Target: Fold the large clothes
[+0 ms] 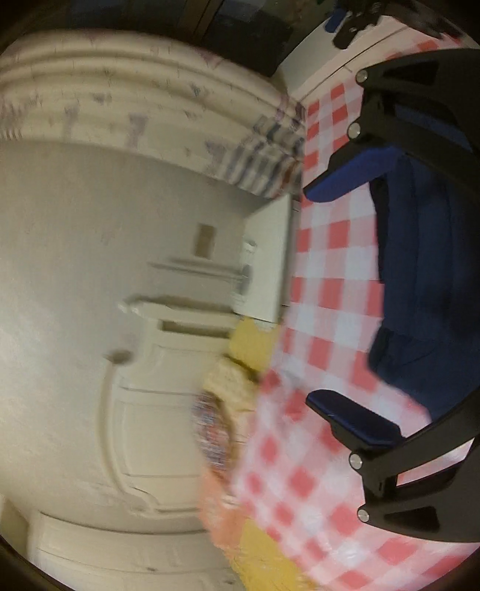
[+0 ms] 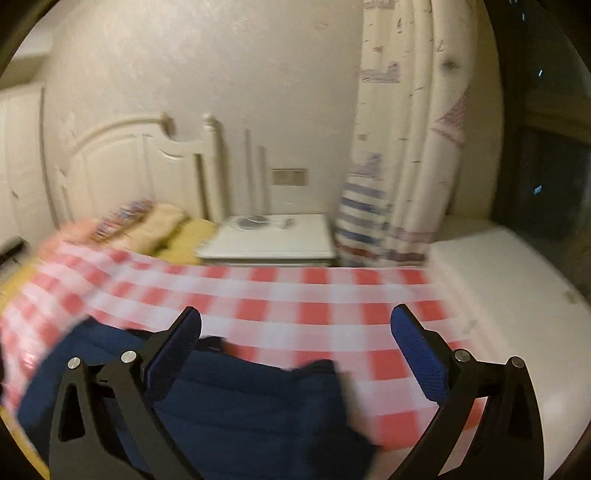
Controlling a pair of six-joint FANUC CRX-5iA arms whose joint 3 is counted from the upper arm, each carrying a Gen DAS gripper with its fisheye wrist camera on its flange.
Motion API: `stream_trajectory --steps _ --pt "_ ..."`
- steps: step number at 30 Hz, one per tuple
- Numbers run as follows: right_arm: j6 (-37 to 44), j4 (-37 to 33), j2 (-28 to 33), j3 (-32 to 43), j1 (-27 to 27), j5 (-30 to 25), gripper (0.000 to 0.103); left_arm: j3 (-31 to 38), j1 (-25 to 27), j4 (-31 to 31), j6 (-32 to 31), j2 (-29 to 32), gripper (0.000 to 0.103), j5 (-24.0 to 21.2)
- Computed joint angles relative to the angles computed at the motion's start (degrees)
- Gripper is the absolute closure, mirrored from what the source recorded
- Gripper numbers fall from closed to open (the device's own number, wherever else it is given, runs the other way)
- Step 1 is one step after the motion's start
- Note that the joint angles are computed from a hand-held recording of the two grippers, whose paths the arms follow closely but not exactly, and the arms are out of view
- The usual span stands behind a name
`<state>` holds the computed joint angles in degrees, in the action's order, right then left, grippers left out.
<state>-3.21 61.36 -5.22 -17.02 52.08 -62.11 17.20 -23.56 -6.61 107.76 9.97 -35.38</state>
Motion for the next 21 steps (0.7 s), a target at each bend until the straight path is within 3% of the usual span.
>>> stream_trajectory --steps 4,8,11,12,13,21 --pt "7.3 -10.9 6.6 6.7 -1.5 2.4 0.005 7.0 -2.1 -3.2 0.8 6.6 0.002 -9.9" --pt "14.2 -20.3 14.1 12.6 -2.3 3.5 0.005 13.7 -4.3 -5.5 -3.9 13.6 0.002 -18.8" --pt "19.6 -26.3 19.5 18.1 -3.1 -1.4 0.005 19.3 -5.9 -8.9 -5.6 19.7 0.002 -25.1" --pt "20.2 -27.6 20.0 18.5 -3.4 -1.2 0.004 21.6 -5.2 -6.5 -7.2 22.6 0.002 -28.3" --pt "20.5 -28.5 19.9 18.4 -3.7 -0.7 0.004 22.2 -4.8 -5.3 -7.3 23.5 0.002 -29.2" --pt "20.4 -31.0 19.3 16.8 -5.2 3.4 0.004 13.9 -2.3 0.4 -7.4 20.8 0.002 -20.3"
